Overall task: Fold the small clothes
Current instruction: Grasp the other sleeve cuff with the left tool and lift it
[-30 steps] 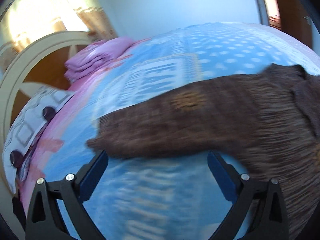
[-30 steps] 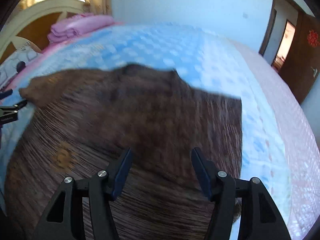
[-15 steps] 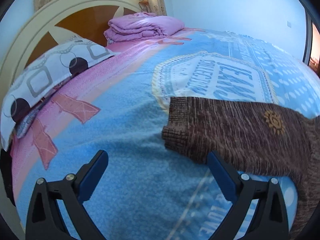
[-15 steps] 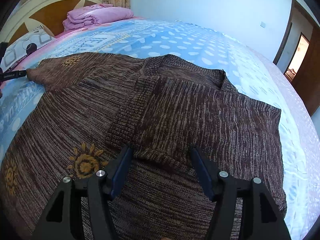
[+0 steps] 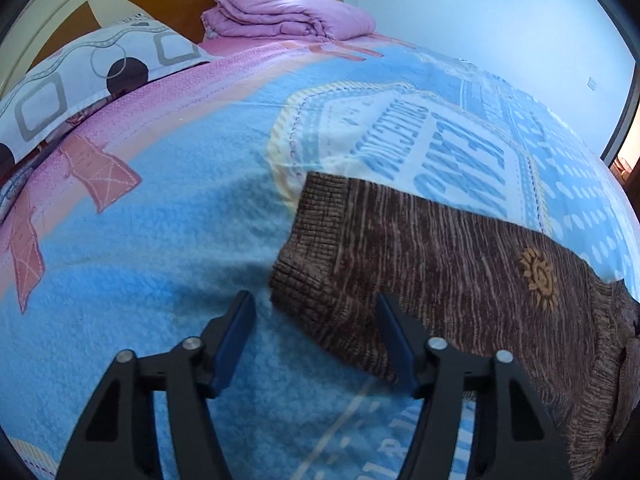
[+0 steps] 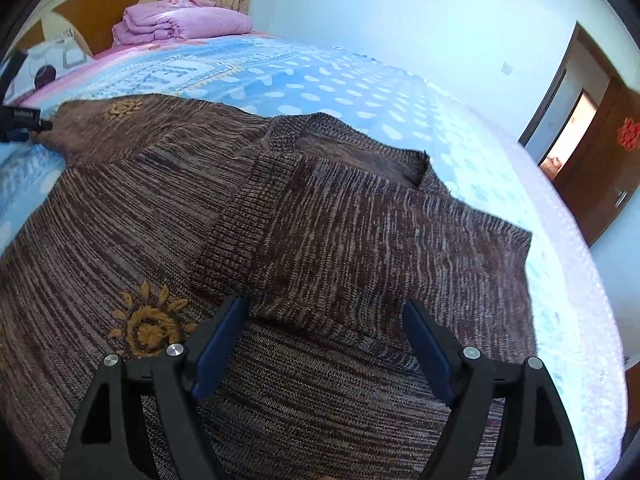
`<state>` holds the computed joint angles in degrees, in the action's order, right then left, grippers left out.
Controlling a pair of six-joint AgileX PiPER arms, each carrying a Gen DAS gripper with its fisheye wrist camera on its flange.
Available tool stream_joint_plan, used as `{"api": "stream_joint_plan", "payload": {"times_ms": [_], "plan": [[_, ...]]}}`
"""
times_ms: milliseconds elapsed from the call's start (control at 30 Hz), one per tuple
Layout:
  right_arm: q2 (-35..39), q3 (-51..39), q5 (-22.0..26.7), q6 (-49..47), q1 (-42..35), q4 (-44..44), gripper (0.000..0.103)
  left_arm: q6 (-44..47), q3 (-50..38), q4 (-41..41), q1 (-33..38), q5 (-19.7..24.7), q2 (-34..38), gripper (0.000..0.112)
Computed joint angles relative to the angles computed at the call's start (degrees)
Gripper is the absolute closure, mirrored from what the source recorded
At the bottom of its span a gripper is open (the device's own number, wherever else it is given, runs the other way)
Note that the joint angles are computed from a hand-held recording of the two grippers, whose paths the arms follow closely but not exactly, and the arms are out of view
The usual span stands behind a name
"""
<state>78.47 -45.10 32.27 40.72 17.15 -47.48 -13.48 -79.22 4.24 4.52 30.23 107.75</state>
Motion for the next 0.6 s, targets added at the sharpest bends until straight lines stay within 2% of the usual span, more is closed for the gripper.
{"api": "stream_joint_plan", "payload": {"times_ms": [33,67,133,200,400,533,600], "plan": [[0.0,0.2,0.5,1.1,0.5,-1.3,0.022,0.6,0.2,-0.4,0.0,-0.2,-0.1,0.062],[0.1,0.2,1.1,2.4,1.1,-2.8,0.022,1.6,0.3,-1.1,0.1,-0.4,-0.3,0.077],[0.3,0.3,2.1,4.3,2.1,-5.1,0.022,4.6,-0.1,-3.8,0.5,-0.2,-0.2,0.096],[0.4,0.6,3.0,6.2,3.1,-7.2,0.022,7.0,-1.3,-6.4,0.9,0.9,0.2,0.099],[0.2,0.5,2.3,5.1,2.5,-5.6,0.022,5.2,-2.4,-4.1,-0.3,2.4,-0.6,0.101],[-0.2,-0.4,-1.1,-3.4,-1.7,3.7,0.021,5.4,-2.7,-4.1,-1.2,2.6,-2.6,0.101],[-0.6,-1.0,-3.1,-11.1,-4.8,11.9,0.021,5.9,-3.1,-4.6,-1.8,3.1,-3.9,0.101]]}}
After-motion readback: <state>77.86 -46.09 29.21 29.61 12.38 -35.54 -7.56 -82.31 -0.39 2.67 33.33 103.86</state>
